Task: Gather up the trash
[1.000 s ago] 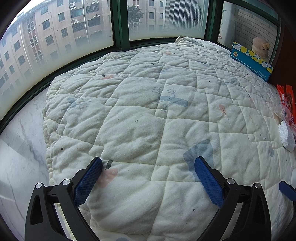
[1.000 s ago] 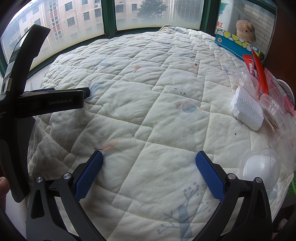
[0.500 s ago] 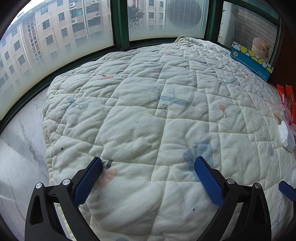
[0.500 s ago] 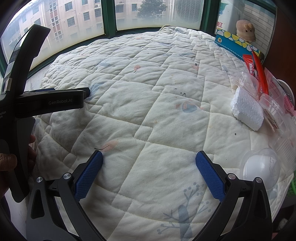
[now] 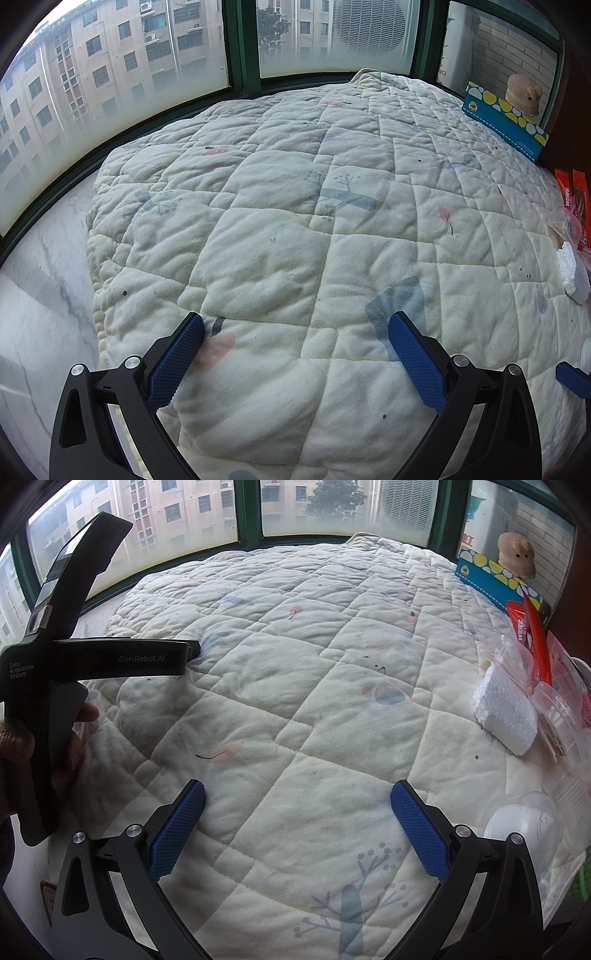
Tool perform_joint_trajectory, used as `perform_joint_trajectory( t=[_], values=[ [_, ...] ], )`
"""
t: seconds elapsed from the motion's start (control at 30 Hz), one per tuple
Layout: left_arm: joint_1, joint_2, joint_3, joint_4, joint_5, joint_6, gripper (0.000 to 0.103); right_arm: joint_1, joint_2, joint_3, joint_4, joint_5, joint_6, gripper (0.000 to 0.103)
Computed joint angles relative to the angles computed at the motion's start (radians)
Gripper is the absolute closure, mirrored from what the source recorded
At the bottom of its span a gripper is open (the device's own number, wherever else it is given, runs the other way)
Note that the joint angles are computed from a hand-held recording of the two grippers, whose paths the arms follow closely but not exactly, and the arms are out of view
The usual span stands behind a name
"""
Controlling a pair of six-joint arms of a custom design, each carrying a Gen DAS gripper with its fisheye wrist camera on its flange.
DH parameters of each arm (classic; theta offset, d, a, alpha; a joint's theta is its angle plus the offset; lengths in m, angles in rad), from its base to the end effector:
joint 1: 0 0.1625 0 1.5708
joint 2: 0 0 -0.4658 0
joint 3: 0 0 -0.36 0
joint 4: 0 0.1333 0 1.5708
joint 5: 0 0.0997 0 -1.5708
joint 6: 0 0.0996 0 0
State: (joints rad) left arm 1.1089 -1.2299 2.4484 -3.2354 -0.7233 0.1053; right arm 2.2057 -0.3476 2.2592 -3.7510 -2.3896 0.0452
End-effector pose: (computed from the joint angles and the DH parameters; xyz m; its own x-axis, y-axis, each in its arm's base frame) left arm 0.0087 -0.4493 0.2472 -0.6903 0.0903 -0.7179 0.4772 0.8026 -0.3580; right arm 0.3049 -0.3117 -0.0573 -0.6901 -0.2138 0.6914 -0.5412 0.7867 -0.2969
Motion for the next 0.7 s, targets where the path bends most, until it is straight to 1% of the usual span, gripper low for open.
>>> perform_joint_trajectory(
  t=[0.13, 0.23, 0.33, 0.43, 0.57, 0.7],
  values=[
    [0.002, 0.0, -0.002, 0.003, 0.002, -0.005, 0.007, -0.003, -0.001, 0.004, -0.007, 0.006, -0.002, 0.003],
    [-0.008, -0.002, 0.001, 0.023, 0.025, -0.043, 0.007, -0.006, -0.005, 0.008, -0.011, 0.016, -0.01, 0.003],
    [-0.019, -0.021, -0.004, 0.091, 0.047, -0.108, 0.007, -0.018, -0.02, 0.03, -0.027, 0.054, -0.048, 0.003],
    [-0.033, -0.055, -0.008, 0.173, 0.071, -0.187, 0.007, -0.021, -0.041, 0.052, -0.019, 0.067, -0.064, 0.004],
    [-0.081, -0.107, 0.014, 0.236, 0.126, -0.258, 0.007, -0.025, -0.077, 0.094, -0.049, 0.09, -0.109, 0.004],
    [-0.162, -0.165, 0.053, 0.309, 0.201, -0.326, 0.007, -0.012, -0.123, 0.137, -0.079, 0.107, -0.162, 0.004]
  ],
)
